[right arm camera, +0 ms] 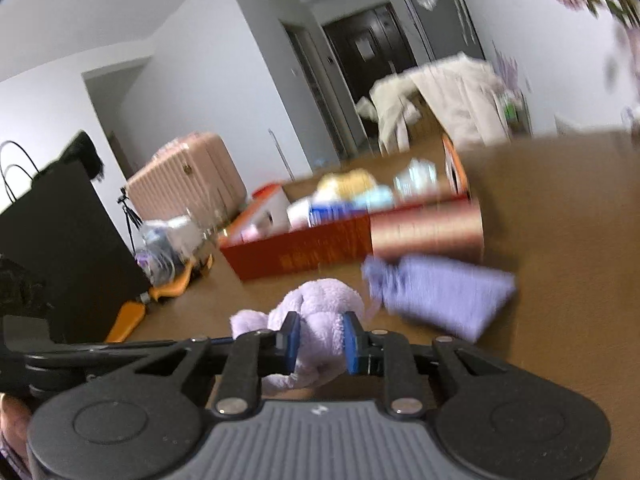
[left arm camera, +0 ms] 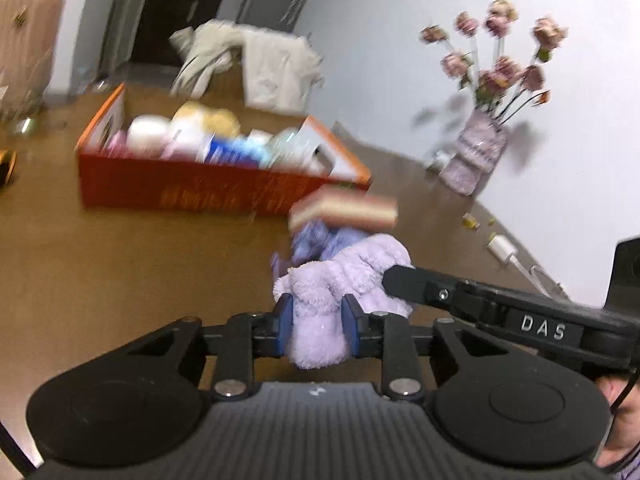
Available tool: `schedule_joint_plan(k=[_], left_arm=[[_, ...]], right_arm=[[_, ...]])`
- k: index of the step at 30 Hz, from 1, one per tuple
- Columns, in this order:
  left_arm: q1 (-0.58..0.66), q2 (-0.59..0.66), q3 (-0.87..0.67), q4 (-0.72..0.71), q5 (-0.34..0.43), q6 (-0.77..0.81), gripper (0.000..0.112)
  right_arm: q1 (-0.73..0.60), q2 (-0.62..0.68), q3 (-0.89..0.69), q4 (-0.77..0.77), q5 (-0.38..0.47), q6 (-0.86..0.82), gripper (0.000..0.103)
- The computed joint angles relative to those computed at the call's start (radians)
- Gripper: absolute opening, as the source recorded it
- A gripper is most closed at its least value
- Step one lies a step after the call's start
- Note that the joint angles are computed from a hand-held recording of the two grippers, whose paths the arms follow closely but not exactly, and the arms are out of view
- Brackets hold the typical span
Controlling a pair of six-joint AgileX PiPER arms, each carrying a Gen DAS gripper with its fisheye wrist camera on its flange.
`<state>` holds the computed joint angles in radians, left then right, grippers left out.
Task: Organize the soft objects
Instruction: 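Carry the lilac headband into the box and open both tools, then lift both open tools out of the box to the purple drawstring pouch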
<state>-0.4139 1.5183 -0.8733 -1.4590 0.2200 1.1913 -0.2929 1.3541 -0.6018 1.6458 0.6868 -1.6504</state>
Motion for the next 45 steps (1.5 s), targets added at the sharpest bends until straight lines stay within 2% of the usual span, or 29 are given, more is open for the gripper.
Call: schedule_joint_plan(k=[2, 6, 8, 10, 13, 17, 19, 21, 22, 24, 26, 32, 35, 40, 42, 45], left_arm=[[0.010, 0.027, -0.067, 0.052, 0.017, -0.030, 0.027], [0.034, 0.144, -0.292, 0.310, 0.079, -0.279, 0.027], [0.047, 0.234, -0.445, 0.479, 0.122, -0.467, 0.027], [0.060, 0.338, -0.612, 0.633, 0.170, -0.645, 0.027], [0.074, 0.484, -0.850, 0.780, 0.264, -0.838, 0.027], [0.082, 0.623, -1.052, 0.873, 0.335, -0.938, 0.027], [0.081, 0.668, -1.103, 0.895, 0.342, -0.958, 0.029], [0.081, 0.700, -1.134, 0.905, 0.346, -0.962, 0.032], [0.080, 0.714, -1.144, 0.910, 0.344, -0.957, 0.039], [0.074, 0.723, -1.139, 0.946, 0.322, -0.970, 0.040], [0.075, 0.715, -1.112, 0.944, 0.302, -0.947, 0.040], [0.070, 0.653, -1.009, 0.940, 0.235, -0.916, 0.041], [0.062, 0.596, -0.920, 0.947, 0.188, -0.912, 0.041], [0.041, 0.433, -0.657, 0.916, 0.042, -0.863, 0.043], [0.031, 0.350, -0.534, 0.878, -0.024, -0.810, 0.045], [0.009, 0.206, -0.346, 0.934, -0.122, -0.870, 0.048]], right_arm=[[0.001, 0.009, -0.077, -0.037, -0.013, 0.029, 0.022], [0.024, 0.073, -0.226, -0.041, -0.057, 0.020, 0.022], [0.041, 0.140, -0.324, -0.037, -0.087, 0.031, 0.022], [0.056, 0.222, -0.431, -0.072, -0.111, 0.099, 0.022], [0.088, 0.354, -0.605, -0.192, -0.168, 0.251, 0.022], [0.122, 0.499, -0.774, -0.345, -0.222, 0.415, 0.023], [0.137, 0.534, -0.790, -0.342, -0.258, 0.409, 0.024], [0.150, 0.566, -0.806, -0.368, -0.284, 0.420, 0.026], [0.153, 0.581, -0.814, -0.380, -0.290, 0.427, 0.026], [0.162, 0.600, -0.820, -0.398, -0.319, 0.431, 0.026], [0.163, 0.594, -0.794, -0.331, -0.344, 0.353, 0.029], [0.142, 0.533, -0.723, -0.153, -0.335, 0.158, 0.032], [0.122, 0.484, -0.665, -0.097, -0.321, 0.090, 0.038], [0.086, 0.353, -0.524, -0.045, -0.264, 0.012, 0.042], [0.085, 0.278, -0.457, -0.055, -0.244, -0.014, 0.049], [0.087, 0.155, -0.337, -0.024, -0.212, -0.104, 0.054]])
